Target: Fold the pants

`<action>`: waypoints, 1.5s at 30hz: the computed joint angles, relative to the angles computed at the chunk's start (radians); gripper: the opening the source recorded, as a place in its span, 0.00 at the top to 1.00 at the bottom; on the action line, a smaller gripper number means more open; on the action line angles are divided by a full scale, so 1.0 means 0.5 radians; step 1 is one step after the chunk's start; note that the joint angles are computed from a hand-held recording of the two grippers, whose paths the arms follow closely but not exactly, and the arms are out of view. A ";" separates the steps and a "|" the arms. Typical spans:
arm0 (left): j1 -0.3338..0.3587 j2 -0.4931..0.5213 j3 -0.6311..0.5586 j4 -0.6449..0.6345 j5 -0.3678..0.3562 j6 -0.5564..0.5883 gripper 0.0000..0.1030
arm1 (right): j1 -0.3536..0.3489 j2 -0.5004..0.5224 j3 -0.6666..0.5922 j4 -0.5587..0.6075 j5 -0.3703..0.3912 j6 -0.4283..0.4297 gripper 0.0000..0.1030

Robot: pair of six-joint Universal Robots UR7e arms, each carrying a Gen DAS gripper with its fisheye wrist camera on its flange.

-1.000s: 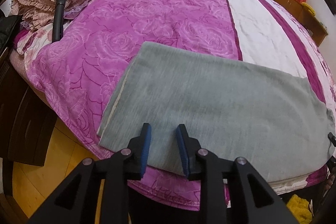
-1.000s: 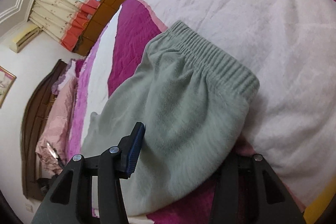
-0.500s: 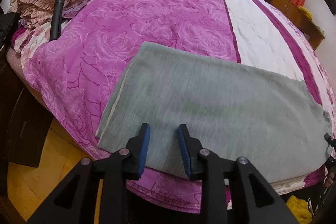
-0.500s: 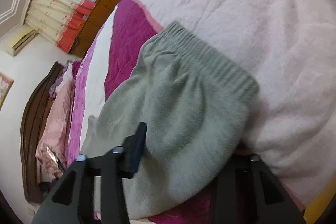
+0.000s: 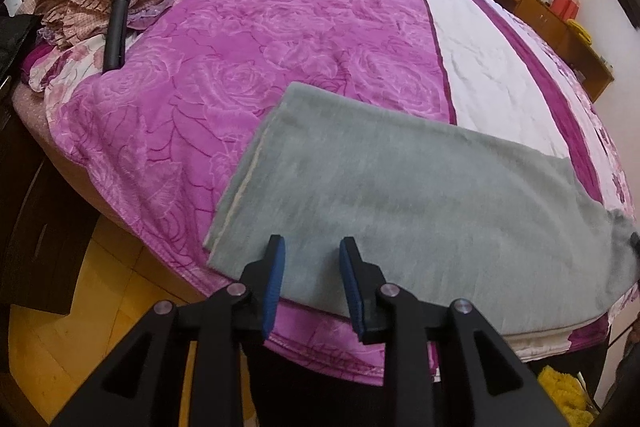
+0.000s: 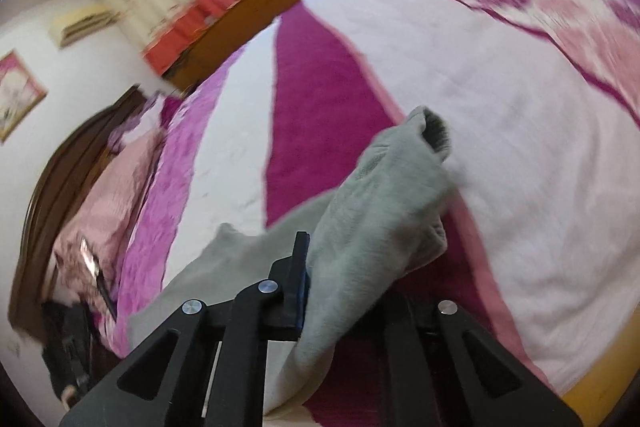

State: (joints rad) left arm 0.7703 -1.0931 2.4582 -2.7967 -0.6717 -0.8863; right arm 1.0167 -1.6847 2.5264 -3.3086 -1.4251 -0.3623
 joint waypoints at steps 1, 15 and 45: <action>0.001 -0.004 0.002 0.006 0.004 -0.008 0.71 | 0.062 -0.010 -0.013 0.030 -0.030 -0.030 0.98; 0.035 -0.087 -0.025 0.098 0.056 0.014 0.71 | 0.739 0.214 -0.160 0.272 -0.301 -0.175 0.98; 0.006 -0.095 0.103 -0.410 -0.025 0.205 0.72 | 1.338 1.397 -0.491 0.288 -0.627 -0.208 0.94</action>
